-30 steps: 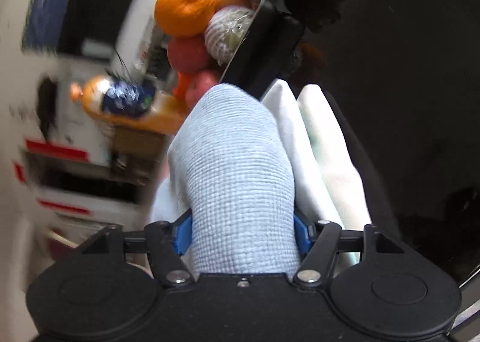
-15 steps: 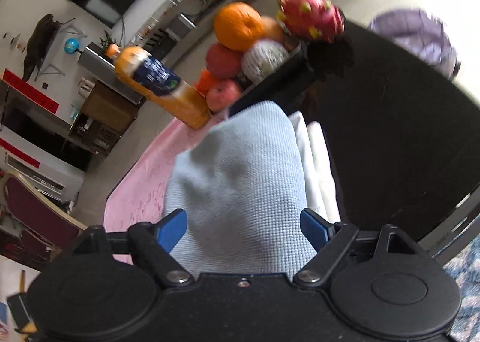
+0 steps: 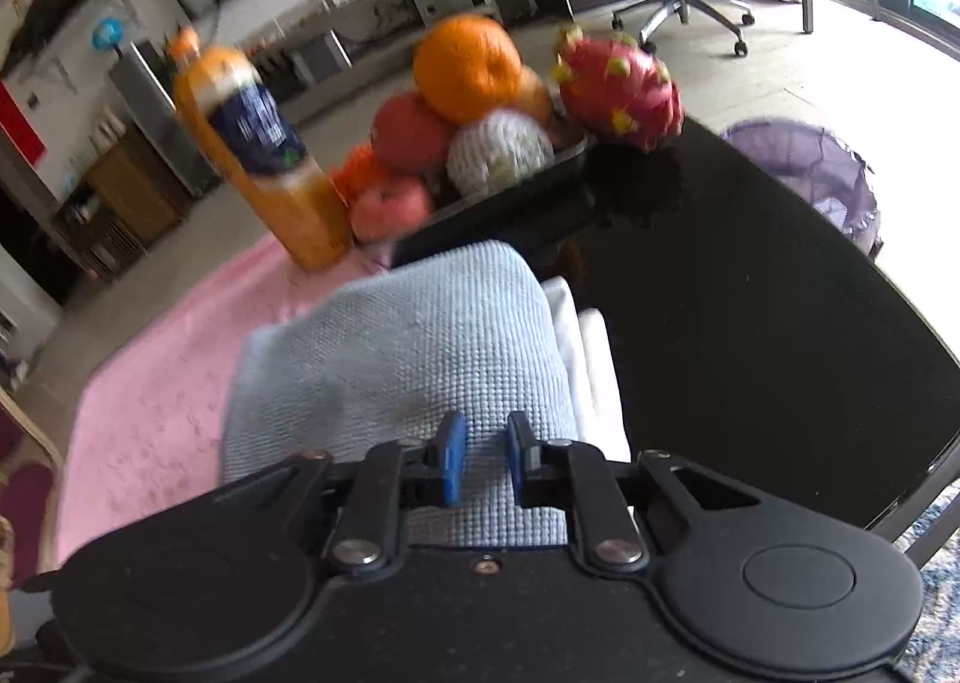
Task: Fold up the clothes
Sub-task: 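Lower the grey bundle onto the folded stack and open both grippers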
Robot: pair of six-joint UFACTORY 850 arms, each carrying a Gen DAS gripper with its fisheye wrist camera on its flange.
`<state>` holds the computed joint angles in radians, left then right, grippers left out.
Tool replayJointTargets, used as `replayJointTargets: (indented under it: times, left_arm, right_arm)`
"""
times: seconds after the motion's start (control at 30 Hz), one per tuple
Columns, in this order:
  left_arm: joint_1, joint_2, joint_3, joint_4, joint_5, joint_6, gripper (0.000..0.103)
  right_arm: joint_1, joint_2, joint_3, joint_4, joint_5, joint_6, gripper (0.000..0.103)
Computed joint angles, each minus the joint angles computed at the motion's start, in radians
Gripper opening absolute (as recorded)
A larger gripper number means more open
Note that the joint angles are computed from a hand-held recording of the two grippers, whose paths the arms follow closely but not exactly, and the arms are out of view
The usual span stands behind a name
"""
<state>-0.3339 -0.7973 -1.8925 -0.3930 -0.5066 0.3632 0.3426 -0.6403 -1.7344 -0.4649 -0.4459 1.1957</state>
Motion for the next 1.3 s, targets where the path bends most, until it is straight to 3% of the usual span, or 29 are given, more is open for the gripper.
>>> replayJointTargets:
  times: [0.13, 0.23, 0.33, 0.43, 0.53, 0.6, 0.77, 0.93, 1.13, 1.2, 1.3]
  left_arm:
    - [0.005, -0.014, -0.017, 0.005, -0.007, 0.007, 0.04]
    - [0.01, -0.002, -0.007, -0.025, -0.006, 0.071, 0.04]
    - [0.02, 0.054, 0.05, -0.161, 0.022, 0.215, 0.032]
    - [0.014, 0.07, 0.042, -0.252, 0.062, 0.302, 0.031]
    - [-0.015, 0.02, -0.053, -0.15, 0.09, 0.197, 0.032]
    - [-0.037, -0.048, -0.156, 0.014, 0.085, 0.047, 0.032]
    - [-0.067, -0.243, -0.437, 0.352, -0.041, -0.25, 0.037]
    - [-0.051, -0.299, -0.504, 0.363, -0.089, -0.315, 0.043]
    - [-0.042, -0.381, -0.673, 0.336, -0.219, -0.274, 0.048]
    - [-0.037, -0.353, -0.649, 0.311, -0.233, -0.24, 0.047]
    - [-0.029, -0.22, -0.465, 0.274, -0.171, -0.197, 0.046]
  right_arm:
    - [0.015, -0.025, -0.029, -0.02, -0.047, 0.009, 0.015]
    - [0.015, 0.006, 0.003, -0.052, -0.016, 0.033, 0.016]
    - [0.033, 0.059, 0.06, -0.254, 0.011, 0.22, 0.016]
    - [0.038, 0.077, 0.07, -0.395, 0.007, 0.346, 0.016]
    - [0.02, 0.044, 0.031, -0.397, 0.023, 0.37, 0.016]
    - [0.006, 0.01, 0.001, -0.396, 0.04, 0.403, 0.016]
    - [-0.008, -0.078, -0.086, -0.324, 0.033, 0.358, 0.016]
    - [-0.015, -0.175, -0.226, -0.088, -0.046, 0.119, 0.016]
    - [-0.013, -0.193, -0.253, -0.07, -0.077, 0.079, 0.015]
    - [-0.008, -0.161, -0.23, -0.088, -0.07, 0.094, 0.017]
    - [0.009, -0.058, -0.124, -0.185, -0.017, 0.201, 0.024]
